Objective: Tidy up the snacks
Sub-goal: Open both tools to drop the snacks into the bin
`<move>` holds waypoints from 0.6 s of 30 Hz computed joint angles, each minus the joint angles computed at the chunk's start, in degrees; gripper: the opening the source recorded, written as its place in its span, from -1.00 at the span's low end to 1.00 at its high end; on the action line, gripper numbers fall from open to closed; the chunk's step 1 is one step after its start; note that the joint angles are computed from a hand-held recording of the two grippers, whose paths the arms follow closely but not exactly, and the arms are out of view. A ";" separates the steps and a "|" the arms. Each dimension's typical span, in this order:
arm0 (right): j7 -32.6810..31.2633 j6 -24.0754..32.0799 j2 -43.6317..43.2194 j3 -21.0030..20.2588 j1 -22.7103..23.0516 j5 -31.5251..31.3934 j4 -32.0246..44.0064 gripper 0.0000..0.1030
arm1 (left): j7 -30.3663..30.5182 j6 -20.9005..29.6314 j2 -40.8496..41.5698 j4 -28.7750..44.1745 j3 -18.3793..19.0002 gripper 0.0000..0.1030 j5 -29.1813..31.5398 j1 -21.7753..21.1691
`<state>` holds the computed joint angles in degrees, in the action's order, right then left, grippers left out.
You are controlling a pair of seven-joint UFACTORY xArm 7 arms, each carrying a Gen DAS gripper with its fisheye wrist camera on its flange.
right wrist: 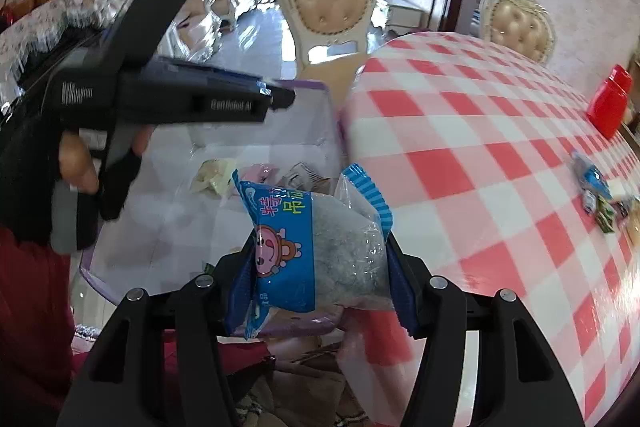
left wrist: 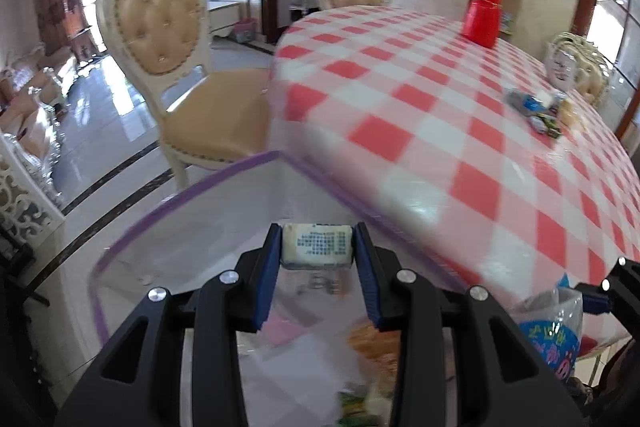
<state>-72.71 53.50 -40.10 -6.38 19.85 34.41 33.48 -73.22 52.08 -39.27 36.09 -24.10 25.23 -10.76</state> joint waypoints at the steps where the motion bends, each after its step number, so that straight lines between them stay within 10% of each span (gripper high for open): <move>1: 0.02 0.49 -0.13 0.39 0.37 -0.06 -0.13 0.11 | 0.23 1.06 -0.55 -0.23 0.20 -0.28 -0.16 -0.05; 3: -0.10 2.38 -0.43 0.87 1.61 0.30 -0.30 0.12 | 0.74 3.70 -1.58 -0.48 0.47 -0.27 -0.64 -0.12; 7: -1.37 8.60 0.16 -0.56 2.83 2.69 0.80 0.35 | -0.93 10.92 -2.52 0.94 -1.22 0.61 -0.22 1.32; 13: -1.40 8.59 6.25 -5.36 -2.90 7.65 6.29 0.42 | -7.90 10.53 -1.92 2.83 -3.49 0.81 2.33 2.92; 18: -2.05 3.96 15.56 -8.62 -10.27 12.13 12.85 0.46 | -17.03 0.27 5.81 7.02 -7.26 0.92 9.12 4.86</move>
<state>-74.76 57.46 -24.54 -15.00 9.57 46.54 46.32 -90.25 52.35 -33.47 43.11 -31.36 34.35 -5.90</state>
